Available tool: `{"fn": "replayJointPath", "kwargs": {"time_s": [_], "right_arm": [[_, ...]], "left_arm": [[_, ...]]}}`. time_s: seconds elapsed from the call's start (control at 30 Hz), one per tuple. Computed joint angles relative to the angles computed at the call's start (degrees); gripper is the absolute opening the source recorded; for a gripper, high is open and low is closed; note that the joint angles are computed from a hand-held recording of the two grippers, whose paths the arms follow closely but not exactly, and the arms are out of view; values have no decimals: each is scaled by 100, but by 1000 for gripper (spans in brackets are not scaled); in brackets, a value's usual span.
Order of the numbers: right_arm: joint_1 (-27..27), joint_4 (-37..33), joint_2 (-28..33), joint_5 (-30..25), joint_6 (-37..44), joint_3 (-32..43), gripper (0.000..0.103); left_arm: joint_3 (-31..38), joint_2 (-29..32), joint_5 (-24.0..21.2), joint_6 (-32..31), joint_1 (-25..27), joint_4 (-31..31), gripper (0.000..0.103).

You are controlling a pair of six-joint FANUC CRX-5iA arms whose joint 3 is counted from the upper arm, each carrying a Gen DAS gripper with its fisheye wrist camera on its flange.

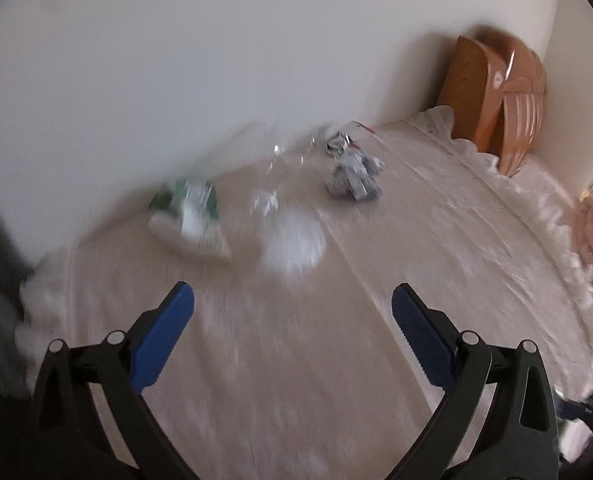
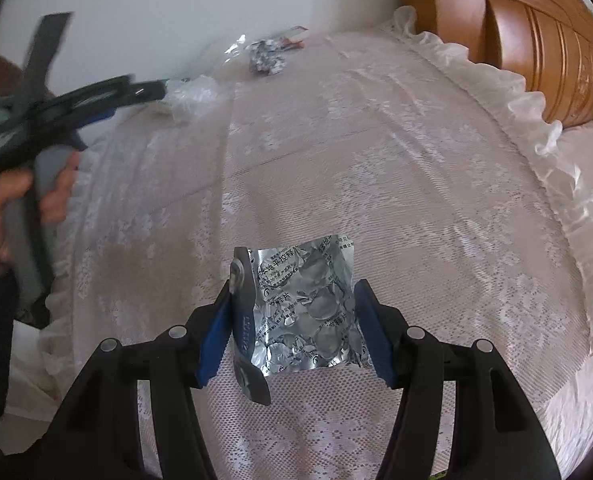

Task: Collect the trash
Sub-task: 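Grasp the silver foil packet with the right tool while the left grasps the clear plastic wrapper, then carry the foil packet and clear wrapper over the green wastebasket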

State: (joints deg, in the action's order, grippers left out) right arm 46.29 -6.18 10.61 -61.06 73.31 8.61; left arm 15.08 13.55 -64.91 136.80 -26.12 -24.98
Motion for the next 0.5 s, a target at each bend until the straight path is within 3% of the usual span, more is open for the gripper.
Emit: {"fn": "replayJointPath", "kwargs": {"time_s": [0.1, 0.2, 0.27, 0.37, 0.5], "right_arm": [[-68, -1, 40, -51, -54, 63, 60], [-131, -13, 73, -68, -130, 79, 60], [-178, -42, 90, -84, -156, 80, 60], [-224, -71, 102, -97, -134, 73, 60], [-238, -42, 50, -22, -137, 5, 60]], "left_arm": [[367, 456, -80, -371, 240, 122, 87], [574, 814, -69, -744, 507, 538, 68], [681, 966, -148, -915, 559, 670, 51], [711, 1028, -205, -937, 560, 700, 37], [536, 806, -108, -793, 526, 799, 30]]}}
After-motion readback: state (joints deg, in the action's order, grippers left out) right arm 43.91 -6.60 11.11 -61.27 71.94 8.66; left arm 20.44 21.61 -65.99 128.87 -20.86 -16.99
